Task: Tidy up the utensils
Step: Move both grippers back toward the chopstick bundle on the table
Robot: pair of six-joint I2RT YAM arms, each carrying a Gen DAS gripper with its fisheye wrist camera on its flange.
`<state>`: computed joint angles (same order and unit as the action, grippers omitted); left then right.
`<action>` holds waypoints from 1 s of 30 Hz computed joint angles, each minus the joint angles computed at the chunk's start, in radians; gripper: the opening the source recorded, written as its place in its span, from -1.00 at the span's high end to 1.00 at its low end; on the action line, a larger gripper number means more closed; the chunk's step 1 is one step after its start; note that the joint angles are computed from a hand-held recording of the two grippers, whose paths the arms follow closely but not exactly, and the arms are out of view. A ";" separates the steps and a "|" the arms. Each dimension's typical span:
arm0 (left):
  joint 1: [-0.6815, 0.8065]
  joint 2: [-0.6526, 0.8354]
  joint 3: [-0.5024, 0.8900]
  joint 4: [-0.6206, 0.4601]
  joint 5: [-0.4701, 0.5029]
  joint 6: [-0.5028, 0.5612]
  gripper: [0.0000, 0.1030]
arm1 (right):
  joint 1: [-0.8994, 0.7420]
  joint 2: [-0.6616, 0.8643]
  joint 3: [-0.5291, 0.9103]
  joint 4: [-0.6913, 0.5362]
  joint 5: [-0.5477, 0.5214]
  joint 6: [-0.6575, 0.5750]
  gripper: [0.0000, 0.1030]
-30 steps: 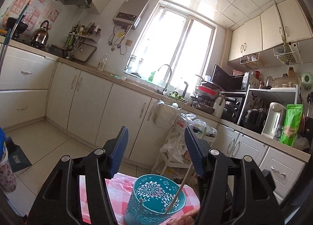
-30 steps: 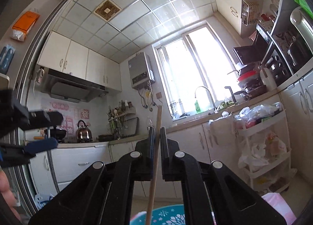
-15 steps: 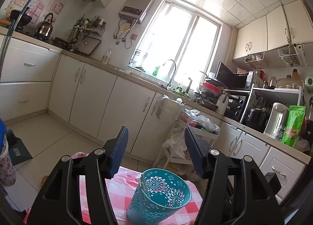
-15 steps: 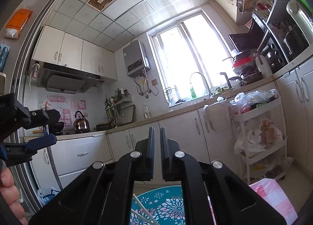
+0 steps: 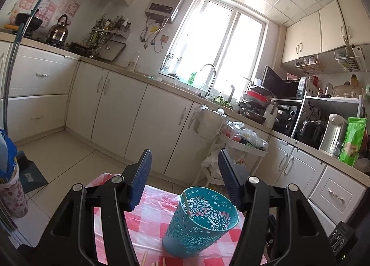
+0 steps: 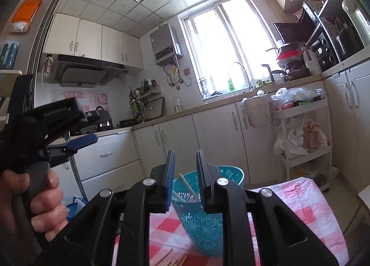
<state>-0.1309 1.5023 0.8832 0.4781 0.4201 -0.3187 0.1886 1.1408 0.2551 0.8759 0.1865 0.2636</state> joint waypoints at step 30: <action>0.185 0.141 -0.022 -0.404 0.032 0.387 -0.10 | 0.242 0.370 0.214 -0.604 0.024 0.247 0.56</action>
